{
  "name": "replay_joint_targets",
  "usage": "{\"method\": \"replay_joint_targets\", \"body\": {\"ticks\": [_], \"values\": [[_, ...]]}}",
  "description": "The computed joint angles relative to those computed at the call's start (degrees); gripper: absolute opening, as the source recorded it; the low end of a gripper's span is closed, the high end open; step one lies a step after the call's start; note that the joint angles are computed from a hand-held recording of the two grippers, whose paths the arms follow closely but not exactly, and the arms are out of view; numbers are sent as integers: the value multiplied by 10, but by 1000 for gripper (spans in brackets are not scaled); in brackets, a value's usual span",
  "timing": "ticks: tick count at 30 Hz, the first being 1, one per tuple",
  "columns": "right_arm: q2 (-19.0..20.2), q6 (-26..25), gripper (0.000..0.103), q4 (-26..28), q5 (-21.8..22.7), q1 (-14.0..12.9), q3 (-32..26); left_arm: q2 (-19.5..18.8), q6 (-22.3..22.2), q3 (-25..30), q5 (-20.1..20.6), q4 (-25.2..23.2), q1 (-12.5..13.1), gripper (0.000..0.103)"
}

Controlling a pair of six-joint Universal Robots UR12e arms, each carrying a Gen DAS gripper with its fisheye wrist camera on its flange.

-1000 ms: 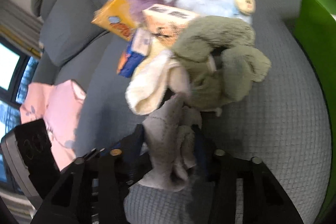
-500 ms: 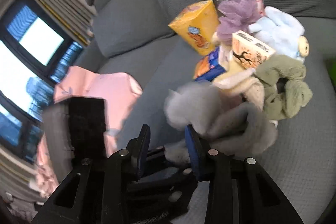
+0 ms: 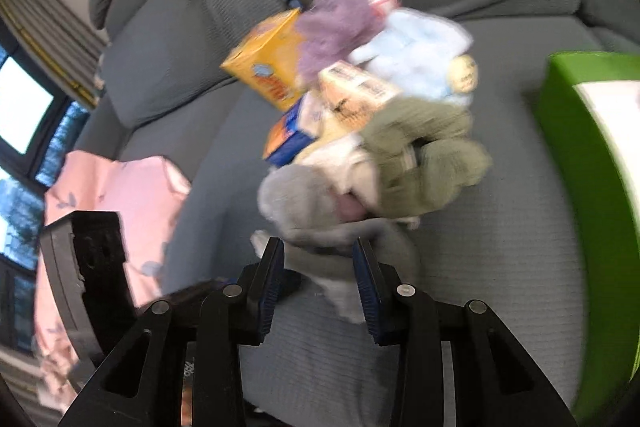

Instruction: Organize soft objects

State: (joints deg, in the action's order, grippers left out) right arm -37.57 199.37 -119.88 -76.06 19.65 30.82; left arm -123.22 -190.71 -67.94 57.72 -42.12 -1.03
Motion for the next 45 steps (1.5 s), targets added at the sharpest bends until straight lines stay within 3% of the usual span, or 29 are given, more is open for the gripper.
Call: {"method": "replay_joint_targets", "body": {"ticks": [1, 3, 4, 6, 8, 12, 13, 15, 17, 19, 22, 25, 29, 34, 40, 45], "values": [[-5, 5, 63, -6, -9, -1, 9, 3, -16, -7, 10, 26, 2, 50], [-14, 12, 82, -19, -9, -4, 25, 3, -43, -14, 30, 64, 4, 65], [-13, 18, 83, -22, 0, -7, 27, 2, -53, -16, 42, 77, 3, 72], [-1, 29, 83, 2, 28, -11, 10, -5, -59, -11, 59, 80, -1, 74], [16, 39, 83, 33, 53, -10, -17, -15, -48, 5, 64, 42, -6, 74], [31, 88, 81, 52, 71, -13, -31, -30, -44, 26, 60, 2, -8, 68], [29, 107, 73, 33, 86, -16, -19, -33, -40, 30, 54, -5, -8, 65], [28, 139, 61, 7, 125, -23, -2, -32, -27, 30, 53, -6, -9, 40], [29, 149, 55, -7, 146, -25, 6, -36, -8, 37, 17, -34, -7, 29], [31, 149, 45, -5, 155, -25, 5, -35, -2, 35, 23, -29, -11, 22], [32, 124, 42, 5, 149, -20, -2, -31, 8, 33, 14, -32, -13, 13], [18, 103, 42, -6, 129, -15, 9, -19, 18, 25, 26, -11, -15, 12], [-18, 88, 42, -97, 119, -14, 63, 0, 31, 16, 38, 38, -19, 12], [-69, 107, 42, -227, 107, -21, 147, 10, 45, 28, 49, 74, -35, 11], [-112, 154, 42, -339, 75, -34, 221, -14, 79, 78, 33, 71, -59, 11], [-146, 198, 42, -427, 26, -49, 288, -50, 121, 148, 23, 32, -86, 11]]}}
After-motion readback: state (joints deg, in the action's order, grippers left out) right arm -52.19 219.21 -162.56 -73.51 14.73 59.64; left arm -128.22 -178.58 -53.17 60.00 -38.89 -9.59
